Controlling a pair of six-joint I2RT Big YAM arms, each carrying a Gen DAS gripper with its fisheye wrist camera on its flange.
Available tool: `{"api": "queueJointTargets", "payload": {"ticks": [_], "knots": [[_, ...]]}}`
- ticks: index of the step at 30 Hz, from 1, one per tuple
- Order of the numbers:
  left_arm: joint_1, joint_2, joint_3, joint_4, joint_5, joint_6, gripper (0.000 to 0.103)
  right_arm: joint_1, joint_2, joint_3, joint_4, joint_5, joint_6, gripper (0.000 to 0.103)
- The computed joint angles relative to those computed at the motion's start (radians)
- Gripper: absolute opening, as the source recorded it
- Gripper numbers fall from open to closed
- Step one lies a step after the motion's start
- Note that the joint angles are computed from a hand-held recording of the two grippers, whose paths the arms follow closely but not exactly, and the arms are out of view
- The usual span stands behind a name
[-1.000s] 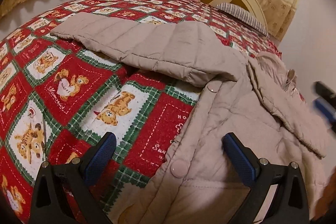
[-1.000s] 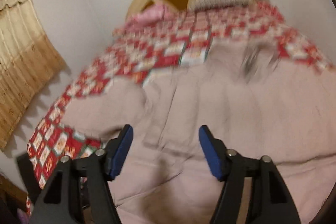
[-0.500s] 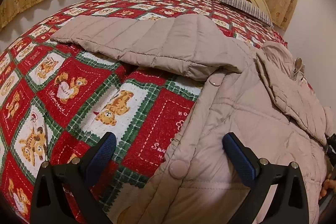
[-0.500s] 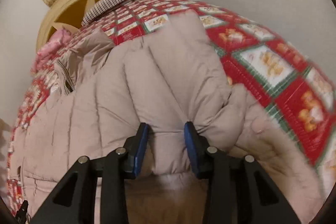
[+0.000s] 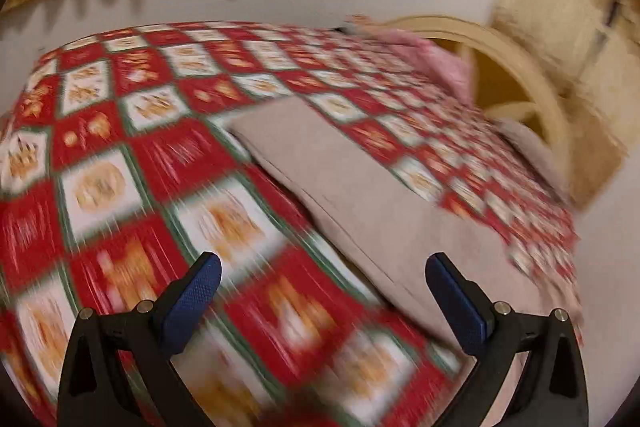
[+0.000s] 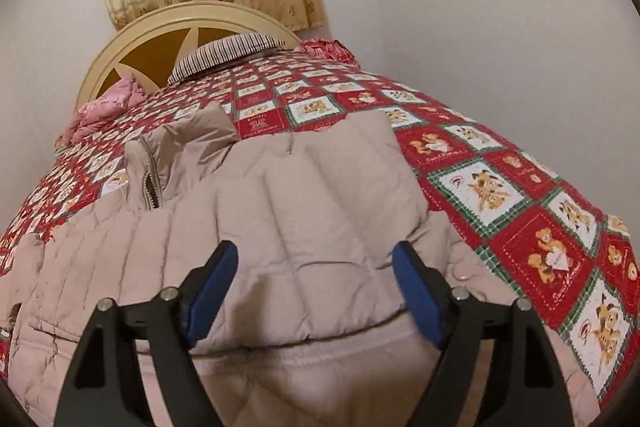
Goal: Fold large clothes
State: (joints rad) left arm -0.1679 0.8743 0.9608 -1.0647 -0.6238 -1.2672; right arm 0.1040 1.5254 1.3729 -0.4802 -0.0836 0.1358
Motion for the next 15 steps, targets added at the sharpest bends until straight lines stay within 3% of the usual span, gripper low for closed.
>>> {"api": "queueJointTargets", "payload": {"ticks": [3, 6, 8, 9, 12, 14, 15], "knots": [[0.199, 0.039, -0.007, 0.074, 0.156, 0.144, 0.102, 0.001, 0.012, 0.014, -0.025, -0.001, 0.004, 0.082], [0.304, 0.086, -0.022, 0.154, 0.277, 0.165, 0.1, -0.002, 0.019, 0.02, -0.035, -0.005, 0.018, 0.082], [0.346, 0.11, -0.039, 0.208, 0.35, 0.139, 0.093, -0.004, 0.021, 0.02, -0.042, -0.005, 0.024, 0.082], [0.356, 0.123, -0.051, 0.246, 0.385, 0.118, 0.077, -0.004, 0.023, 0.022, -0.048, -0.003, 0.024, 0.082], [0.319, 0.154, -0.039, 0.244, 0.304, 0.138, 0.069, 0.002, 0.032, 0.033, -0.066, 0.011, 0.015, 0.082], [0.3, 0.181, -0.025, 0.245, 0.27, 0.194, 0.052, 0.005, 0.037, 0.039, -0.075, 0.019, 0.008, 0.082], [0.303, 0.19, -0.024, 0.256, 0.268, 0.218, 0.035, 0.006, 0.04, 0.042, -0.078, 0.02, 0.006, 0.082]]}}
